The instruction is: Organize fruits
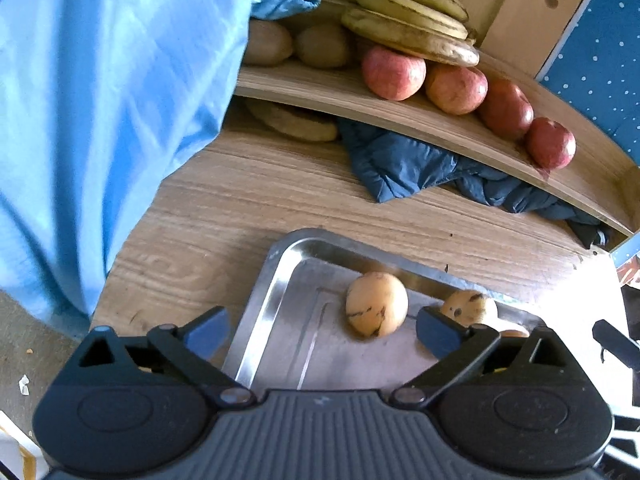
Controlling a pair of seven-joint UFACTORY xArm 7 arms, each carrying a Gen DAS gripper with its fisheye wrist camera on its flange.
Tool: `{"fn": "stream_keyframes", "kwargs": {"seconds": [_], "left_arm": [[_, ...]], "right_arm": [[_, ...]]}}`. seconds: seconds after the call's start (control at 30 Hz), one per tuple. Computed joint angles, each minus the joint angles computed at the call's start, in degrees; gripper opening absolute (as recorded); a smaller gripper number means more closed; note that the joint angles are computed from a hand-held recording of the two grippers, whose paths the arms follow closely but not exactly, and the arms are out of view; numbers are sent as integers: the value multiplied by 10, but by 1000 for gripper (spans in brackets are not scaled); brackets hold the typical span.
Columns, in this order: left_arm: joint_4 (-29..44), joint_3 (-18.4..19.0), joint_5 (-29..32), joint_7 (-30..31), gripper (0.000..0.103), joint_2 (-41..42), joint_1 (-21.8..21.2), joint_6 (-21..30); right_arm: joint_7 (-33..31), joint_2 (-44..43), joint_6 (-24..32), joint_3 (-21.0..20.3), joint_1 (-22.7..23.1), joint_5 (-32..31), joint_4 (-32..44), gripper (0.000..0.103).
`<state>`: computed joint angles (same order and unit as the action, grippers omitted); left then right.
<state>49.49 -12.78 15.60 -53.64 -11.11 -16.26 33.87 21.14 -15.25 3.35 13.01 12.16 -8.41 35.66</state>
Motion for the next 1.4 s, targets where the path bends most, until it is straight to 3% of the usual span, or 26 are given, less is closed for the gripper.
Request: {"fn": "stream_keyframes", "kwargs": {"seconds": [0.43,0.97,1.4], "left_arm": [[-73,-33,-14,-17,102,-112,-10,30],[-129,-56,-49,-22,102,-217,-23,91],[-159,-54,-61,30,102,-249,-39,86]], "right_arm": [[44,-125,5,23,-11,11,-78,102],[56,-263,65,12,52,44,-157,102],[76,-322,118,14,82,59,-181,102]]}}
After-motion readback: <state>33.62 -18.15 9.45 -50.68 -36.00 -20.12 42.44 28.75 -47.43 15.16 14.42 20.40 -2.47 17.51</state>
